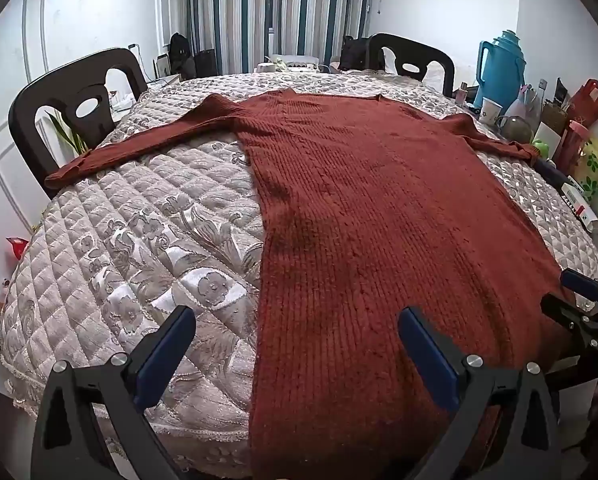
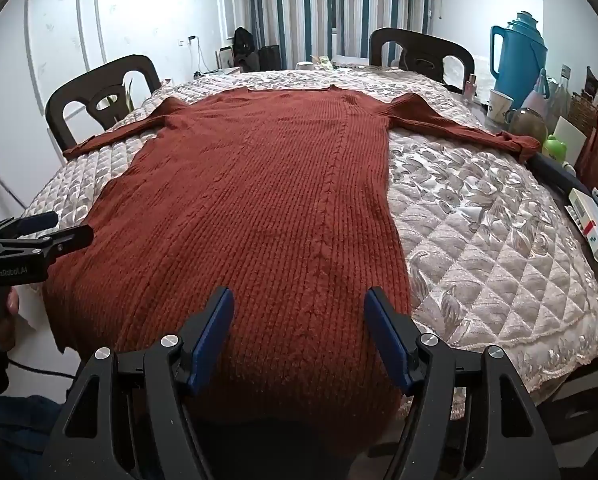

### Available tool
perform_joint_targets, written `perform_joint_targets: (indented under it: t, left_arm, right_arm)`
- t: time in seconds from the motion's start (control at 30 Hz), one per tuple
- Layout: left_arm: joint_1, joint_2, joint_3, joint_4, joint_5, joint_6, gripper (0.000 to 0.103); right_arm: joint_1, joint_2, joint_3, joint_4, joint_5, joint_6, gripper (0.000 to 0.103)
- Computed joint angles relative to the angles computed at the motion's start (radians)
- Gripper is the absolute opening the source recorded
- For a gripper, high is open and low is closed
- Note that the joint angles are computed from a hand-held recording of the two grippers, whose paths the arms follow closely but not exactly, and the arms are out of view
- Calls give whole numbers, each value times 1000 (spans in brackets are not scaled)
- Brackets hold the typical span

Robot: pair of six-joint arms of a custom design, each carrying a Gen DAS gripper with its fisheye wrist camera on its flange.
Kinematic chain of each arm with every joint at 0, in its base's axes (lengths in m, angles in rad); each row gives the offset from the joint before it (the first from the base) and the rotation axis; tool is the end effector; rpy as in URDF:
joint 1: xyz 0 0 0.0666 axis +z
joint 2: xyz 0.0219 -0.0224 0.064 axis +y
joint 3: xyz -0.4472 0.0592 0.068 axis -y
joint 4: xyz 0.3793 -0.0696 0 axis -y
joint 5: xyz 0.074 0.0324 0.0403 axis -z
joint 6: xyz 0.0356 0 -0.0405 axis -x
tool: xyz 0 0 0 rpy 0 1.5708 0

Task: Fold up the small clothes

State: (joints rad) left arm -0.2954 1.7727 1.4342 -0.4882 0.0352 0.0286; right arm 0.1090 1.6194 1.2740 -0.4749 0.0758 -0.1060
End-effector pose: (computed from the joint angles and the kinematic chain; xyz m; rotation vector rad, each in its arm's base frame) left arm 0.5831 -0.1792 0.3484 0.3363 2.3821 -0.1932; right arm 0.5401 0.0560 0.3653 0.0321 2.3878 0.0109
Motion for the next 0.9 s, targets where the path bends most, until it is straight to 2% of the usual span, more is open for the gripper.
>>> perform_joint_targets:
  t: [0.1,0.2,0.9]
  left_arm:
    - [-15,2,10,-10,-21,14,103]
    - [-17,0,6,-5,-26,14,102]
    - [-15,0,10,-18,-24,19,103]
  right_arm:
    - [5,-8,-34,41,11,6,68]
    - [5,-10,-38,48,11,8,68]
    - [7,-8,-24,40,4,-9,68]
